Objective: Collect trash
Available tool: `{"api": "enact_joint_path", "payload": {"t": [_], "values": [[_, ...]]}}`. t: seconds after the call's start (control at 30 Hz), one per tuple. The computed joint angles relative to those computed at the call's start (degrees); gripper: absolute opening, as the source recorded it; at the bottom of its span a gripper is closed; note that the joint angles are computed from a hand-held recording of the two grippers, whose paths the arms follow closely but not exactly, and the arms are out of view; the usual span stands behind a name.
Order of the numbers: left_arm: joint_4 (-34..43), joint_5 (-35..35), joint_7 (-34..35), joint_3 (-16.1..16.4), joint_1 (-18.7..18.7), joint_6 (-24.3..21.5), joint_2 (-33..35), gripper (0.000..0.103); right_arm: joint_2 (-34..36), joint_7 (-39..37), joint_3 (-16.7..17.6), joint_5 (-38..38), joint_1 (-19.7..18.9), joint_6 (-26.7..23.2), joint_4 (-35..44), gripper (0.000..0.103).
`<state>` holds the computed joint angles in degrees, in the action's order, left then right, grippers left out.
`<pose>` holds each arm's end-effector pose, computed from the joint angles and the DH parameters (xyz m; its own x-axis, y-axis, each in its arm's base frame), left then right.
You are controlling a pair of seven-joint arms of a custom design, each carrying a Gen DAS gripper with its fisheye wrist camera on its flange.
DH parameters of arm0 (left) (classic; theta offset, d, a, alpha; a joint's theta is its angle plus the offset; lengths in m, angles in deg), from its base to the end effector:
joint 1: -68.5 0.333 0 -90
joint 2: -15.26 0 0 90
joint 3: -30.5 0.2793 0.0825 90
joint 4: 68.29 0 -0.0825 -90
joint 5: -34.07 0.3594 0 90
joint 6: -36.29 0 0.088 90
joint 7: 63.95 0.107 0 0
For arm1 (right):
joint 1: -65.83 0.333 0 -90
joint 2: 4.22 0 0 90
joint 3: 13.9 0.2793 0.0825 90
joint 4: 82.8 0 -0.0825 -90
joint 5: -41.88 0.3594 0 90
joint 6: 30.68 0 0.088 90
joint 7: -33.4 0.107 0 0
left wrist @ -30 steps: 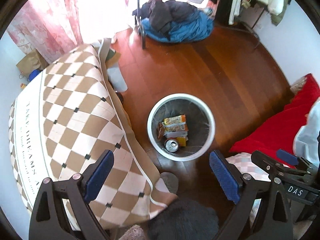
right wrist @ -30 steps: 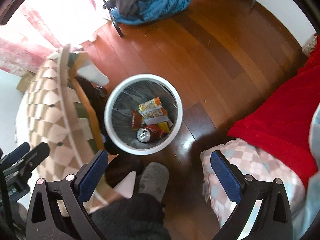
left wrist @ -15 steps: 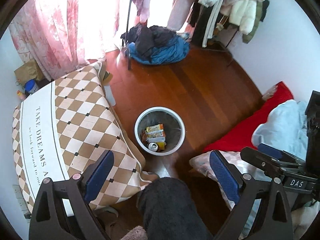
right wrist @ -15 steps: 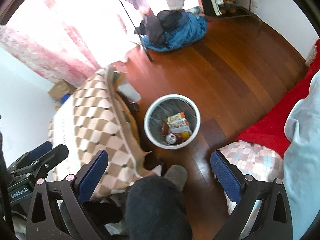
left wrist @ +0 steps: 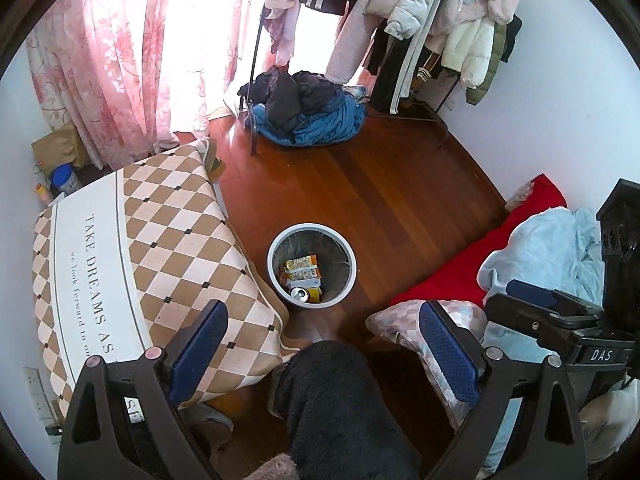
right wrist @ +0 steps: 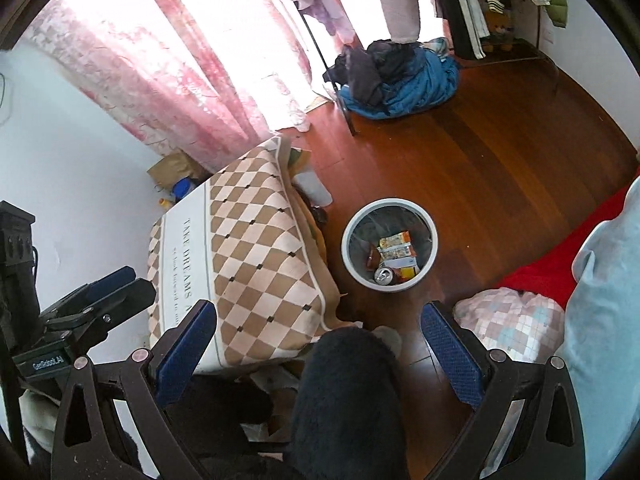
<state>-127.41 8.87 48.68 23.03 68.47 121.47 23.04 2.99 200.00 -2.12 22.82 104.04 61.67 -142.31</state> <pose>0.5204 -0.1094 0.7528 -0.6199 -0.7431 0.2518 -0.7537 0.4747 -0.4546 0.3800 0.3817 0.7648 -0.4136 -0.8373 -0.3575 -0.7616 0.5334 -0.3682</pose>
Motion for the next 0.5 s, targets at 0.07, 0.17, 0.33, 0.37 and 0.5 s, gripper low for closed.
{"api": "enact_joint_path", "payload": {"t": [0.07, 0.17, 0.33, 0.37, 0.5], "values": [[0.04, -0.36, -0.06, 0.17, 0.31, -0.3, -0.02, 0.098, 1.78, -0.87, 0.14, -0.61, 0.7, -1.69, 3.3, 0.103], [-0.06, -0.4, -0.05, 0.32, 0.6, -0.35, -0.18, 0.098, 3.62, -1.63, -0.26, -0.66, 1.55, -2.87, 6.16, 0.103], [-1.57, -0.33, 0.38, 0.45, 0.79, 0.51, -1.22, 0.098, 5.25, -2.55, -1.19, -0.25, 2.57, -4.56, 8.82, 0.103], [-2.06, -0.37, 0.73, 0.5, 0.84, 0.7, -1.49, 0.098, 5.44, -2.72, -1.33, -0.15, 2.69, -4.8, 9.23, 0.103], [-2.2, -0.68, 0.9, 0.54, 0.84, 0.44, -1.58, 0.103, 6.45, -3.11, -1.85, -0.15, 3.33, -5.62, 10.87, 0.103]]}}
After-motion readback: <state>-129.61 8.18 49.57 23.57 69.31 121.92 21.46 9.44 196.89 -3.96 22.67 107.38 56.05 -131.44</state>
